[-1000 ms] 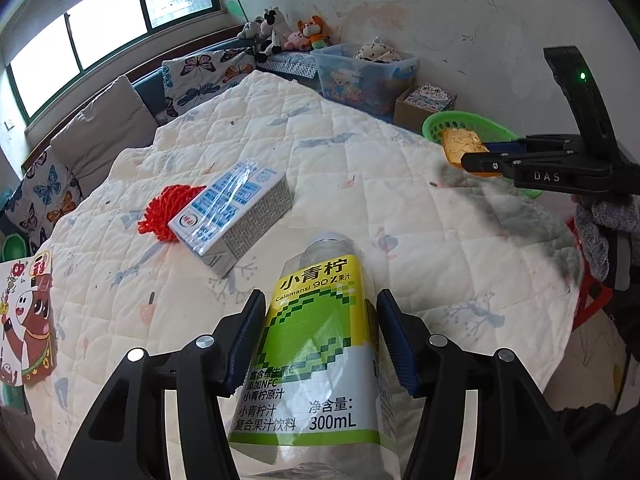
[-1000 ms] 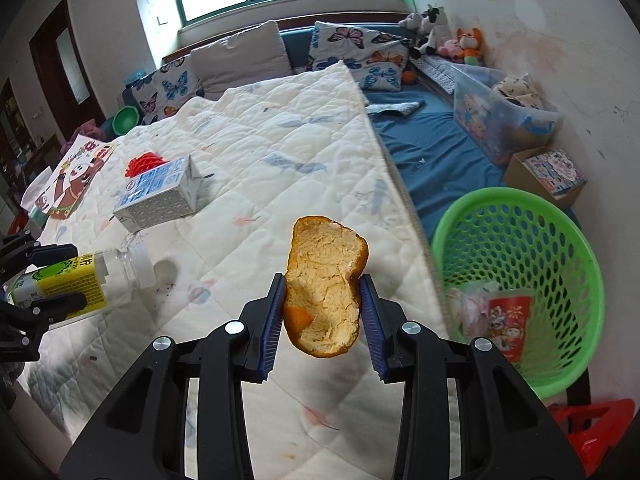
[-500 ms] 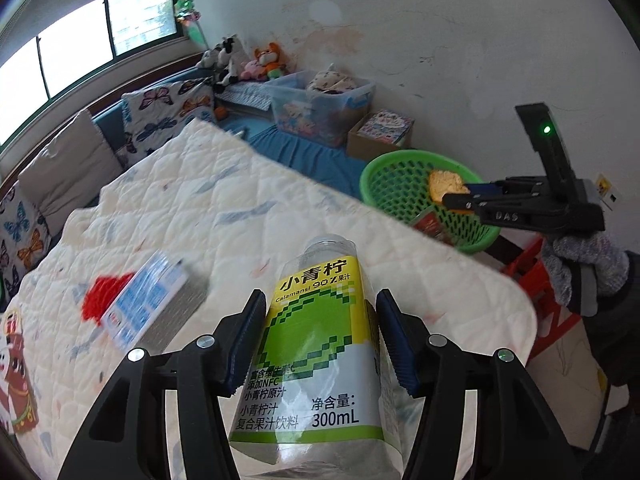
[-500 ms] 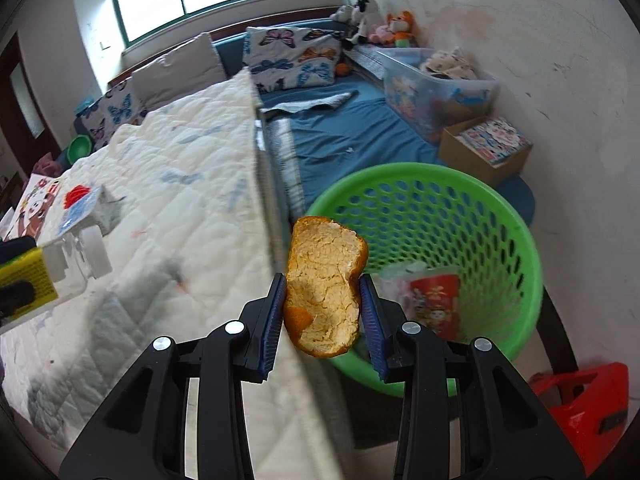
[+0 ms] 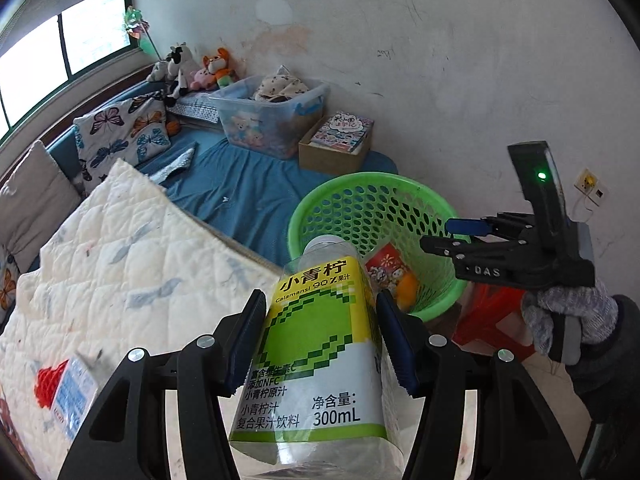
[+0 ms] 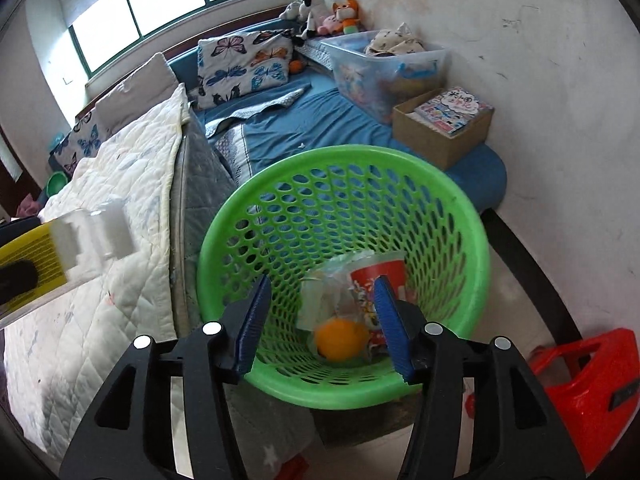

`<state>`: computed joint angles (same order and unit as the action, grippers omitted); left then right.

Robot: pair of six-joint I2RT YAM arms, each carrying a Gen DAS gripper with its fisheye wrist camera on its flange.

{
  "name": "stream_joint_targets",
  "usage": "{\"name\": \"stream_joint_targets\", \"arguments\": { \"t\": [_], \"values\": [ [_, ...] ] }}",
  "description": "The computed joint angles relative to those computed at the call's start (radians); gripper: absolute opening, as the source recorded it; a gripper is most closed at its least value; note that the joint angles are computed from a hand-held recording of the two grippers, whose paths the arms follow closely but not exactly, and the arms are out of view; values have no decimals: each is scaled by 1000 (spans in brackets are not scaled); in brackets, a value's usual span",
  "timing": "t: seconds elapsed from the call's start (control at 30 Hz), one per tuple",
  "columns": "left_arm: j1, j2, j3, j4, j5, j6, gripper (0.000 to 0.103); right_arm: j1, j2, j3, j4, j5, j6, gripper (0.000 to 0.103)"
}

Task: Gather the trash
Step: 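Carry both items to the basket and open the right gripper to drop the peel, then open the left gripper over the basket to drop the yellow-green bottle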

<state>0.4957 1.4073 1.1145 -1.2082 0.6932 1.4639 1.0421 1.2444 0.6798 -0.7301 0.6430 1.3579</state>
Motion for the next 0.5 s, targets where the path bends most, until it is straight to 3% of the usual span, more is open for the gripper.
{"name": "stream_joint_targets", "arguments": {
  "t": [0.23, 0.5],
  "values": [
    [-183, -60, -103, 147, -65, -194, 55, 79, -65, -26, -102, 48, 107, 57],
    [-346, -86, -186, 285, -154, -372, 55, 113, -89, -51, -117, 51, 161, 62]
  ]
}}
